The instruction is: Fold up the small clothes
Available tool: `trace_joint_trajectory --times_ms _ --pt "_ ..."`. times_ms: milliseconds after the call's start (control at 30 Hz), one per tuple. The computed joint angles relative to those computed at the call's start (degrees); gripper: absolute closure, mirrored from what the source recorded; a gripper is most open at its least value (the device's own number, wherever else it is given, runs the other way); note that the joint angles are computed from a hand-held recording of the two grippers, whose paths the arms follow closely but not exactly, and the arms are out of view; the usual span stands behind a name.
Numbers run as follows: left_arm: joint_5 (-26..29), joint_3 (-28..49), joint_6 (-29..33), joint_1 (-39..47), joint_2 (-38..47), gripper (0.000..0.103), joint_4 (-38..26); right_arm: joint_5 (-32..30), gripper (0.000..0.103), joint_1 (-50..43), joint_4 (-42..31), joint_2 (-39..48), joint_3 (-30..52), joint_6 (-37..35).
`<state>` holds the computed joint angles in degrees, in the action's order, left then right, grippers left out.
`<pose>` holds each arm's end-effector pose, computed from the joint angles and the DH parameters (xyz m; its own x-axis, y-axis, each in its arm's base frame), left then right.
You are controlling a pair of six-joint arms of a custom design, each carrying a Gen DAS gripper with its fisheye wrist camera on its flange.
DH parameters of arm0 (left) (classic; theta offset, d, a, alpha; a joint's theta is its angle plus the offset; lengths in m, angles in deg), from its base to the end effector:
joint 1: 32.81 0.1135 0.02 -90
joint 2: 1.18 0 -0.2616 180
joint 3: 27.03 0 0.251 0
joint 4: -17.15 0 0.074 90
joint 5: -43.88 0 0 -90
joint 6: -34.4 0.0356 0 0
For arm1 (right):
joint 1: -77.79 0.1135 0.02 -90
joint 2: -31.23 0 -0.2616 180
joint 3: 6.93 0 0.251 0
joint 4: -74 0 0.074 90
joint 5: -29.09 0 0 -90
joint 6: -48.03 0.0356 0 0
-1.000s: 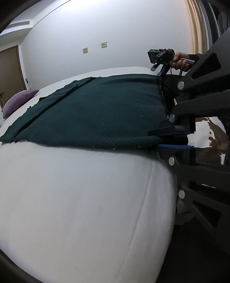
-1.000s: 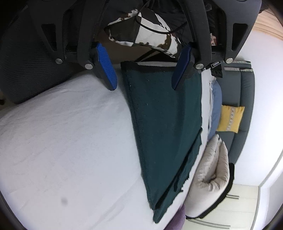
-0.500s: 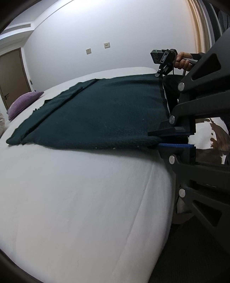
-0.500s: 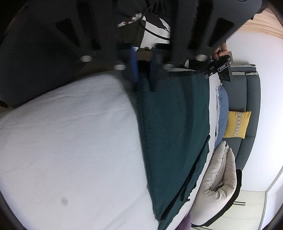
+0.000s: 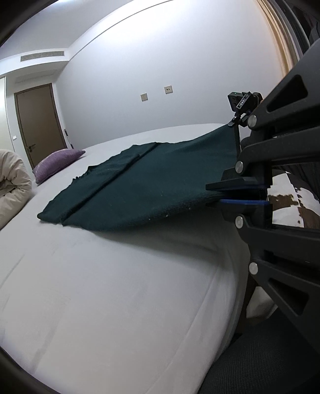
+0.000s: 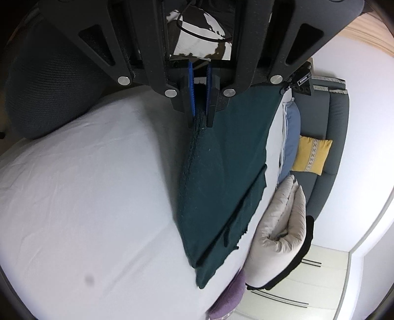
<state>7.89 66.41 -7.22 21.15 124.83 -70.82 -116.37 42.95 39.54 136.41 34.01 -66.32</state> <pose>0.2216 0.2556 0.1082 -0.8726 -0.4526 -0.1835 -0.0975 0.5295 -0.8427 0.1672 -0.0807 0.0468 -0.9149 0.3520 -0.1979 0.0538 0.5919 0.8042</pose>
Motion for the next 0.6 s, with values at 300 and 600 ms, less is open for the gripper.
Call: trace_joint_trajectory --times_ms 300,600 --pt "1.2 -0.4 0.2 0.2 -0.8 0.097 -1.0 -0.2 0.097 -0.8 -5.3 -1.8 1.5 -3.1" --pt "6.4 2.7 4.3 -0.1 -2.0 0.097 -8.7 -4.1 0.097 1.0 -8.1 -5.8 2.8 -0.3"
